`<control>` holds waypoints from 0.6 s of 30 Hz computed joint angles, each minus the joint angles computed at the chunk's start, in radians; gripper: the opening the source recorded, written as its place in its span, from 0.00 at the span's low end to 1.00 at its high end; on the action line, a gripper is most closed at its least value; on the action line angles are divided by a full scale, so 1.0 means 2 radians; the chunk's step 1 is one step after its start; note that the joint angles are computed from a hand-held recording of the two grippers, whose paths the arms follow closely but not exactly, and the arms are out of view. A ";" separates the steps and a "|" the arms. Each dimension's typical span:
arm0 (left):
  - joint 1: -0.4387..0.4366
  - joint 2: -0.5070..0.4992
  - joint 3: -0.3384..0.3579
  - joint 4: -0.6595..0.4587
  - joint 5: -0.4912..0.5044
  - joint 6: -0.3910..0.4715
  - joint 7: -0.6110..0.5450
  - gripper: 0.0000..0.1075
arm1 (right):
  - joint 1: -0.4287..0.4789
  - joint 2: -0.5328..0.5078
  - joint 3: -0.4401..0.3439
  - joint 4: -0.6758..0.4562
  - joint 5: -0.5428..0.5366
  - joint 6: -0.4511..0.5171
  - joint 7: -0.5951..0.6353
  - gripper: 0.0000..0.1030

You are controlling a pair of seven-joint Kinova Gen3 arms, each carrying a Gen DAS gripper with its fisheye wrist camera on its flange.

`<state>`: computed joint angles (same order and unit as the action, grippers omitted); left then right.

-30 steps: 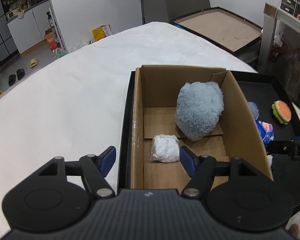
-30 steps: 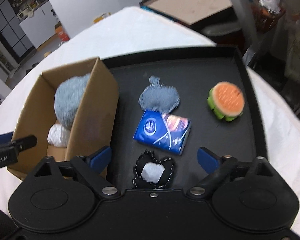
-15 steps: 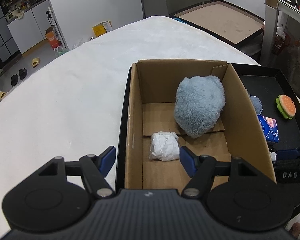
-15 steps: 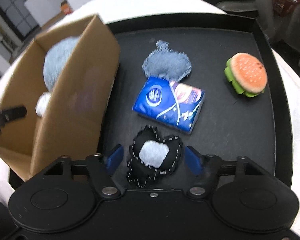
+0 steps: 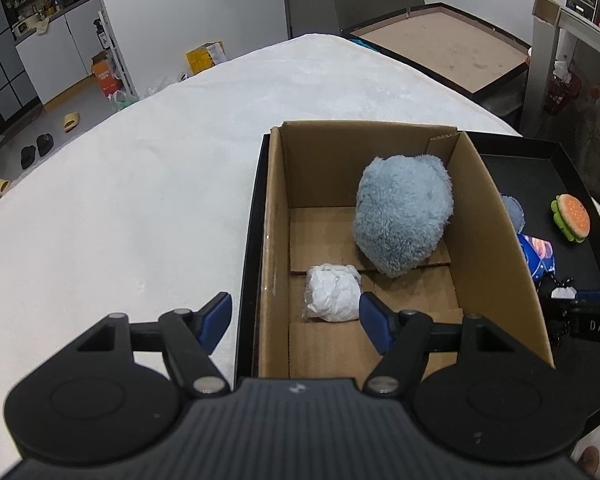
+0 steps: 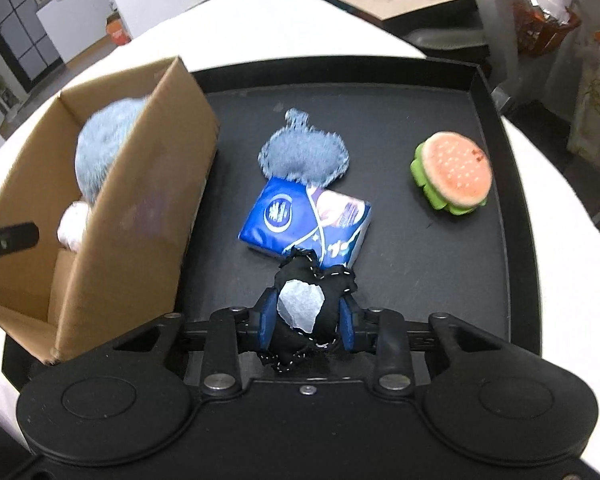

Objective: Organize soft objects
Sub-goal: 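Close the right gripper on the black beaded pouch and lift, then carry the black pouch into the box and open the right gripper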

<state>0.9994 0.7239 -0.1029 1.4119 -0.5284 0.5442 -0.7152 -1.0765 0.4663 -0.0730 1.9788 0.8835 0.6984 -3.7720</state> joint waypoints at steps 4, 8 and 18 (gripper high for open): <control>-0.006 -0.007 0.003 0.011 0.005 -0.012 -0.004 0.64 | -0.003 -0.005 0.001 0.001 0.006 0.007 -0.010 0.31; -0.017 -0.015 0.011 0.022 0.014 -0.024 -0.015 0.64 | 0.001 -0.005 -0.005 -0.013 0.001 0.028 0.002 0.31; -0.033 -0.027 0.025 0.038 0.037 -0.042 -0.058 0.64 | -0.002 -0.010 -0.018 -0.062 -0.012 0.103 0.038 0.31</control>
<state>0.9326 0.6694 -0.0534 1.4873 -0.4538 0.4609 -0.8321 -1.0812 0.4464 -0.1091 1.8546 0.8596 0.9050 -3.6961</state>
